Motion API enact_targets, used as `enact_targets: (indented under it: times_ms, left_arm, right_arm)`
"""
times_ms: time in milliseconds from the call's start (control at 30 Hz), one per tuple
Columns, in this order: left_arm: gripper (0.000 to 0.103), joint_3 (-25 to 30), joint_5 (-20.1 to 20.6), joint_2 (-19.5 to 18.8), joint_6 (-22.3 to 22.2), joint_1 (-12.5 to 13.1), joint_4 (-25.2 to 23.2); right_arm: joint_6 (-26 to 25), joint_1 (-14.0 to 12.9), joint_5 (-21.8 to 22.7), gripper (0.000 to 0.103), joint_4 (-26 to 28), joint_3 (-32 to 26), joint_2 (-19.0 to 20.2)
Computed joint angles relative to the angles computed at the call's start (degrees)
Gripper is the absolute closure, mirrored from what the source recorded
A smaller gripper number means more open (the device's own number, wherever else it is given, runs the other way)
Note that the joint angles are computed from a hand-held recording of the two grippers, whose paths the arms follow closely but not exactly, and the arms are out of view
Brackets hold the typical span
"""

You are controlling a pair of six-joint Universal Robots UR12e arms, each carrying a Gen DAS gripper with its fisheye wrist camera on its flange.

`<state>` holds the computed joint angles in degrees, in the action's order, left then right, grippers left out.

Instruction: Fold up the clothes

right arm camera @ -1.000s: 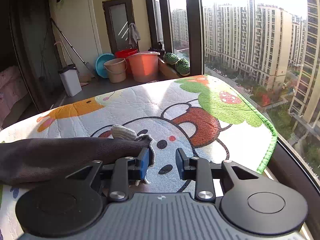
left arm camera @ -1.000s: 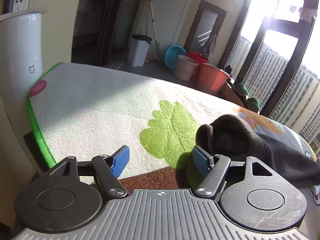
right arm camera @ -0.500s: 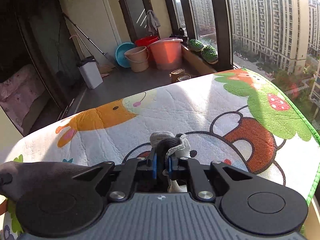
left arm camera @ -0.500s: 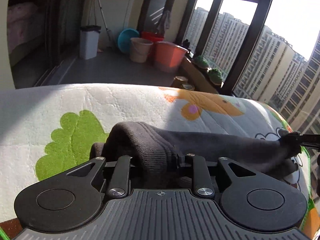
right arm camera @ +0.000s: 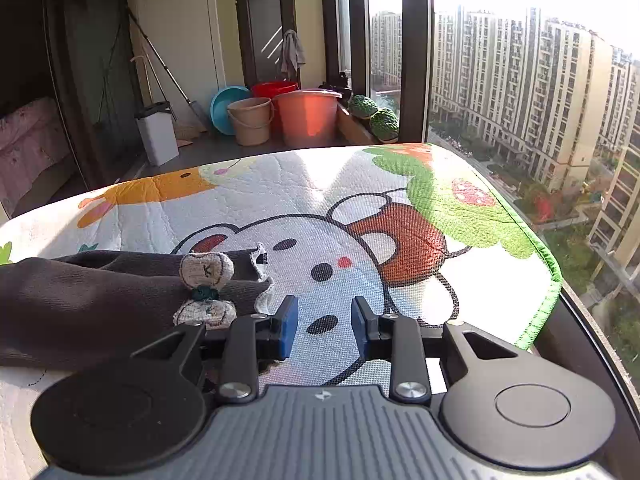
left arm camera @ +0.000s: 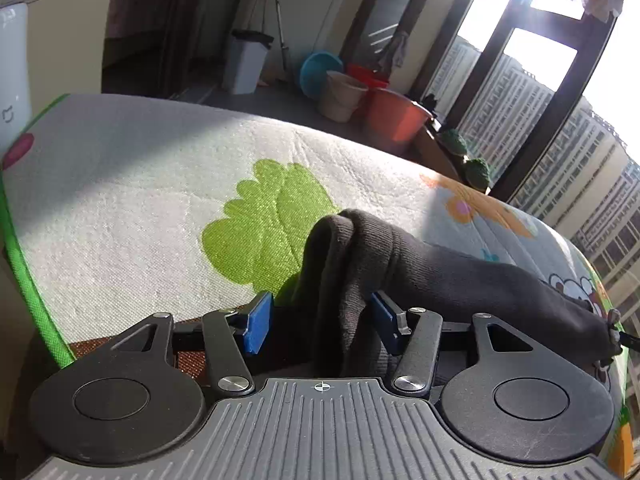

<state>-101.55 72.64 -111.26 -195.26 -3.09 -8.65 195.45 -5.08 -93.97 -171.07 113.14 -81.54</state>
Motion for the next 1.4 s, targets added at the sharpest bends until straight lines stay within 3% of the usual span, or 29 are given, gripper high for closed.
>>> enact_targets:
  times_ms: [67,133,267,300,333,367,400,433,567,667,800,867,900,967,1067,1167,1267,1333,1400]
  left_arm:
    - [0.030,-0.8,-2.1,0.6,-1.8,0.9,1.9]
    - [0.009,-0.7,-2.4,0.8,0.1,0.6,3.3]
    - [0.009,0.8,-1.6,0.6,8.2,-1.5,-2.3]
    - [0.010,0.9,-0.5,0.5,9.9,-2.1,-3.4]
    - [0.020,0.8,1.0,0.4,11.6,-2.7,-3.6]
    - [0.039,0.7,2.7,0.4,13.2,-3.2,-3.5]
    - [0.070,0.7,4.6,0.5,14.7,-3.8,-3.6]
    - [0.069,0.6,5.0,0.5,15.2,-3.9,-2.5]
    - [0.070,1.7,4.4,0.4,17.2,-4.2,1.3]
    - [0.070,4.7,5.6,-1.2,18.2,-4.9,6.4]
    - [0.070,7.1,4.3,-3.3,13.4,-4.3,14.1]
    - [0.068,6.6,6.4,-3.7,12.2,-4.5,16.2]
    - [0.066,5.9,8.4,-3.7,11.8,-4.7,15.7]
    - [0.060,4.3,9.9,-3.3,10.6,-4.2,12.5]
    - [0.047,2.3,10.2,-2.5,8.6,-3.2,6.9]
    - [0.035,0.5,7.7,-1.0,6.4,-1.7,5.6]
    - [0.026,0.8,5.7,-0.4,5.3,-1.3,5.7]
    - [0.019,1.1,4.0,-0.3,4.7,-1.1,5.3]
    - [0.016,2.2,2.2,-0.8,5.0,-1.4,3.4]
  right_arm:
    - [3.1,-0.9,2.9,0.059,-1.2,0.1,-0.2]
    - [5.2,-1.4,5.1,0.046,-2.4,0.1,-0.2]
    - [1.5,-0.2,7.5,0.039,0.0,-0.9,1.1]
    - [0.6,0.1,7.6,0.048,0.2,-1.0,1.3]
    - [-1.0,0.6,7.3,0.071,-0.2,-0.9,1.4]
    - [-2.6,1.0,7.0,0.079,-0.6,-0.8,1.5]
    - [-4.3,1.6,5.9,0.089,-1.2,-0.8,1.4]
    - [-5.7,2.2,4.4,0.094,-2.3,-0.8,1.2]
    - [-8.4,2.2,5.0,0.096,-5.2,-2.9,1.1]
    - [-11.7,3.1,3.2,0.096,-9.8,-6.7,3.6]
    - [-12.6,3.6,2.8,0.096,-19.8,-9.5,6.4]
    - [-11.3,3.5,3.1,0.096,-23.1,-8.6,6.5]
    - [-11.3,3.3,3.4,0.096,-22.2,-7.6,6.1]
    - [-11.9,3.0,3.1,0.096,-17.5,-5.5,5.1]
    - [-10.9,2.4,0.6,0.095,-6.3,-2.9,3.4]
    - [-4.9,0.7,0.0,0.094,-2.2,-1.3,1.9]
    - [0.8,-1.4,4.2,0.086,-3.0,-1.1,1.1]
    - [2.0,-2.0,7.2,0.061,-3.6,-1.6,1.5]
    - [2.4,-1.9,10.2,0.054,-3.7,-2.4,2.5]
